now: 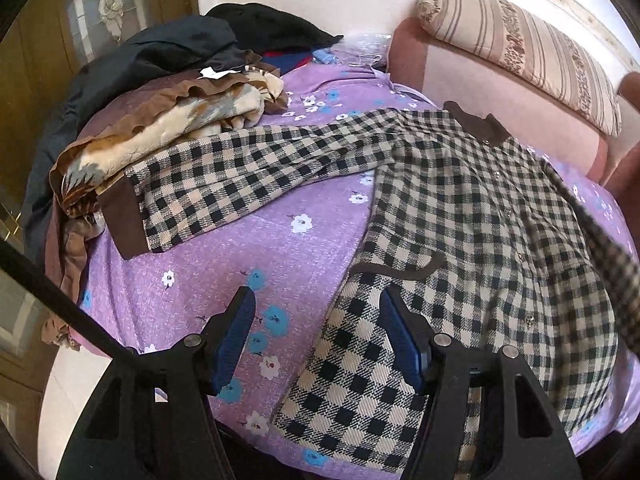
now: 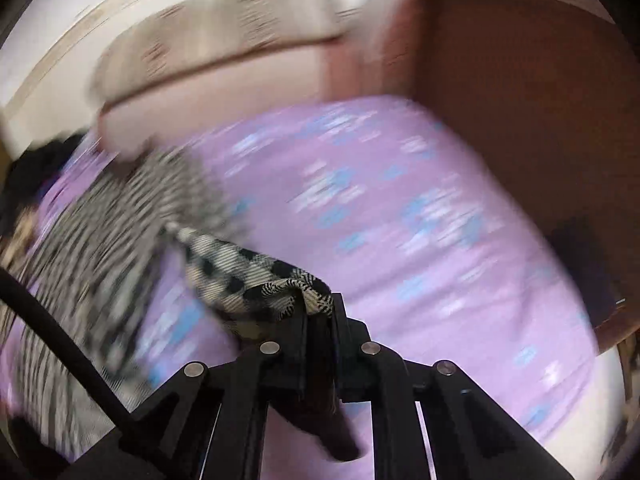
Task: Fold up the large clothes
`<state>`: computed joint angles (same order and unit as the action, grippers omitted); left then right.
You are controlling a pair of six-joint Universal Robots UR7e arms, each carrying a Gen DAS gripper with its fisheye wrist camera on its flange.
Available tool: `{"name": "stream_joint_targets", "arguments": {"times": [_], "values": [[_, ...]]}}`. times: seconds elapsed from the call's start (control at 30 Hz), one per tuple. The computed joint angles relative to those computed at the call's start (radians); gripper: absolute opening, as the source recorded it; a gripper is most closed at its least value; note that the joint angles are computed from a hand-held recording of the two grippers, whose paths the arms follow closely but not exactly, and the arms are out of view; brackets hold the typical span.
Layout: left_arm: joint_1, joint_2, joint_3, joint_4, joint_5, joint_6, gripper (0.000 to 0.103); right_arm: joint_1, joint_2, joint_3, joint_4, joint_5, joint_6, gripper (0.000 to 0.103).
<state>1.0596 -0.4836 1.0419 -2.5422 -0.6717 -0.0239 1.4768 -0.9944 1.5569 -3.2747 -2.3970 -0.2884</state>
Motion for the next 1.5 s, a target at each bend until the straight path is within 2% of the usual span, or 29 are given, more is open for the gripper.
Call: {"name": "stream_joint_targets", "arguments": {"times": [0.1,0.2,0.23,0.27,0.3,0.33,0.4,0.43,0.47,0.5,0.6,0.67,0.73,0.77,0.8,0.87,0.9,0.93,0.97,1.0,1.03,1.1,1.17,1.23,1.37,1.47,1.5], "values": [[0.006,0.009,-0.019,0.008,0.004,-0.009,0.063,-0.04,0.027,-0.135,0.002,-0.099,0.01,0.011],[0.017,0.027,-0.055,0.037,0.014,-0.014,0.063,-0.064,0.094,-0.285,0.075,-0.278,0.029,0.031],[0.021,0.03,-0.065,0.051,0.012,-0.016,0.064,-0.066,0.105,-0.3,0.074,-0.309,0.037,0.033],[0.026,0.033,-0.075,0.068,0.006,-0.018,0.065,-0.066,0.096,-0.286,0.079,-0.297,0.054,0.035],[0.032,0.036,-0.084,0.084,-0.004,-0.017,0.069,-0.059,0.067,-0.233,0.094,-0.244,0.106,0.048],[0.04,0.039,-0.092,0.094,-0.018,-0.013,0.072,-0.055,0.032,-0.168,0.112,-0.159,0.151,0.06],[0.057,0.046,-0.113,0.118,-0.056,0.002,0.073,-0.055,-0.018,-0.065,0.149,-0.013,0.192,0.062],[0.064,0.051,-0.126,0.141,-0.077,0.01,0.073,-0.055,-0.037,-0.013,0.187,0.085,0.211,0.062],[0.072,0.056,-0.14,0.166,-0.106,0.018,0.073,-0.059,-0.047,0.014,0.21,0.143,0.219,0.062],[0.084,0.062,-0.159,0.202,-0.148,0.023,0.073,-0.067,-0.055,0.045,0.252,0.239,0.233,0.062],[0.115,0.078,-0.204,0.297,-0.277,0.018,0.073,-0.09,-0.041,0.101,0.317,0.448,0.26,0.062],[0.131,0.079,-0.21,0.323,-0.345,0.012,0.076,-0.098,-0.017,0.12,0.309,0.527,0.252,0.062],[0.133,0.058,-0.157,0.259,-0.384,0.051,0.083,-0.09,-0.003,0.14,0.26,0.553,0.24,0.063],[0.135,0.052,-0.146,0.258,-0.409,0.052,0.083,-0.091,-0.001,0.149,0.253,0.597,0.25,0.063],[0.139,0.042,-0.13,0.265,-0.466,0.053,0.083,-0.094,-0.001,0.161,0.251,0.627,0.261,0.063],[0.138,0.024,-0.09,0.254,-0.507,0.054,0.083,-0.088,0.008,0.178,0.235,0.648,0.275,0.063],[0.128,0.016,-0.056,0.23,-0.483,0.065,0.083,-0.08,0.016,0.186,0.217,0.634,0.268,0.063],[0.117,0.015,-0.036,0.219,-0.438,0.079,0.073,-0.071,0.026,0.189,0.199,0.614,0.259,0.055],[0.098,0.018,-0.015,0.204,-0.352,0.105,0.06,-0.066,0.027,0.197,0.19,0.599,0.255,0.044],[0.086,0.025,-0.012,0.204,-0.29,0.115,0.026,-0.066,0.024,0.197,0.216,0.61,0.274,0.014],[0.082,0.024,-0.018,0.223,-0.27,0.112,0.006,-0.076,0.017,0.197,0.247,0.649,0.293,0.008],[0.086,-0.002,-0.039,0.286,-0.33,0.056,0.006,-0.074,0.001,0.206,0.255,0.67,0.304,0.008],[0.081,-0.053,0.002,0.26,-0.356,0.063,0.006,-0.066,-0.035,0.238,0.244,0.682,0.301,0.008],[0.071,-0.104,0.061,0.23,-0.357,0.065,0.006,-0.051,-0.086,0.291,0.218,0.662,0.291,0.007],[0.066,-0.152,0.136,0.204,-0.313,0.038,0.007,-0.052,-0.16,0.379,0.204,0.618,0.306,0.007],[0.075,-0.13,0.133,0.25,-0.216,-0.011,0.007,-0.064,-0.151,0.389,0.243,0.533,0.329,0.007],[0.078,-0.129,0.132,0.275,-0.182,-0.034,0.007,-0.071,-0.15,0.393,0.241,0.53,0.342,0.008]]}}
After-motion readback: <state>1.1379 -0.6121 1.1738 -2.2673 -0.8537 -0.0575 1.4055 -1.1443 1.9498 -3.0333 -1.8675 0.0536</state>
